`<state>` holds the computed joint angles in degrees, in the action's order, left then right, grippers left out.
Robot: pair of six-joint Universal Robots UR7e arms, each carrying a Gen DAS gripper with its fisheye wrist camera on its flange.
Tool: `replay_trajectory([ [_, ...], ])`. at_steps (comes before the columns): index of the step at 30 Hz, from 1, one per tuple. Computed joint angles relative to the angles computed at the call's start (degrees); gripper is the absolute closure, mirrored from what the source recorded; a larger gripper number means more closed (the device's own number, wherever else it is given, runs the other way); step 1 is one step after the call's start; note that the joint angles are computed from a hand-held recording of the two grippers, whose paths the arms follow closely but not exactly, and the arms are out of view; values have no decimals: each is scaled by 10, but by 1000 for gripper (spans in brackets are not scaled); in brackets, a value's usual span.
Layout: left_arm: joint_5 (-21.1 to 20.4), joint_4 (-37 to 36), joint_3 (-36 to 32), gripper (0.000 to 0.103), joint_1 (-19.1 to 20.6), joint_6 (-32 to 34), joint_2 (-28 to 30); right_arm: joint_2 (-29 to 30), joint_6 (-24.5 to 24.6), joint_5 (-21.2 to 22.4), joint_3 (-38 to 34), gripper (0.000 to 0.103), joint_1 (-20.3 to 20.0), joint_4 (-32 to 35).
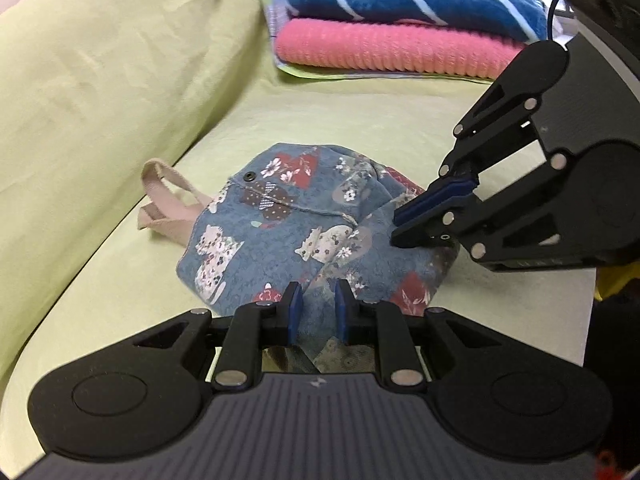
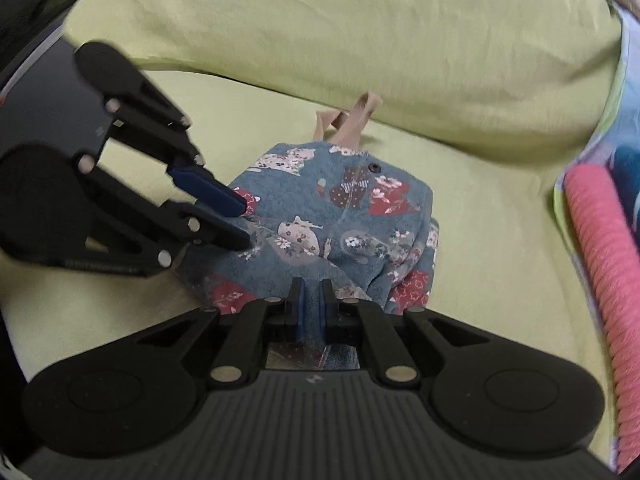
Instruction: Fold shopping bag
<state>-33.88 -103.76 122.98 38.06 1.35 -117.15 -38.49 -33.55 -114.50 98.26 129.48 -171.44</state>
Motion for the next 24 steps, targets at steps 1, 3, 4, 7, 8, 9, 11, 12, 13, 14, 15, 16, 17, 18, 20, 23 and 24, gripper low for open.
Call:
replay_trajectory([
  [1,9,24,-2,82,-11,-33,-3,-1,16,2,-8,99,-1,19],
  [3,29,77,-5,82,-36,-106,-13,-6,46,8,-12,99,-5,42],
  [4,36,97,-4,83,-49,-135,-20,-9,61,12,-11,99,-6,50],
  [7,27,99,2,81,-64,-158,-37,-15,77,18,-2,99,-9,44],
  [8,25,101,2,80,-61,-159,-38,-16,82,20,0,99,-9,42],
  [9,25,98,5,80,-57,-155,-39,-16,87,23,0,99,-10,43],
  [11,21,72,14,80,-45,-126,-44,-16,98,30,-2,99,-13,47],
  [12,18,58,16,80,-39,-116,-44,-16,107,34,-4,99,-15,54],
  [13,17,48,17,80,-33,-112,-43,-16,117,39,-7,99,-17,60],
  [14,19,42,18,80,-28,-113,-41,-16,126,43,-9,99,-19,65],
  [15,20,37,18,80,-23,-115,-38,-14,133,46,-13,99,-20,69],
  [16,21,32,17,79,-19,-118,-33,-12,133,44,-17,99,-19,74],
  [17,23,30,15,79,-16,-125,-28,-8,129,39,-21,99,-17,79],
  [18,27,32,13,79,-14,-137,-22,-5,134,34,-27,99,-14,84],
  [20,35,36,11,79,-14,-157,-12,-1,143,29,-34,99,-12,91],
  [23,44,49,12,79,-18,-178,-9,0,150,31,-33,99,-13,90],
  [24,44,53,12,79,-19,-182,-9,-2,152,36,-29,99,-15,84],
])
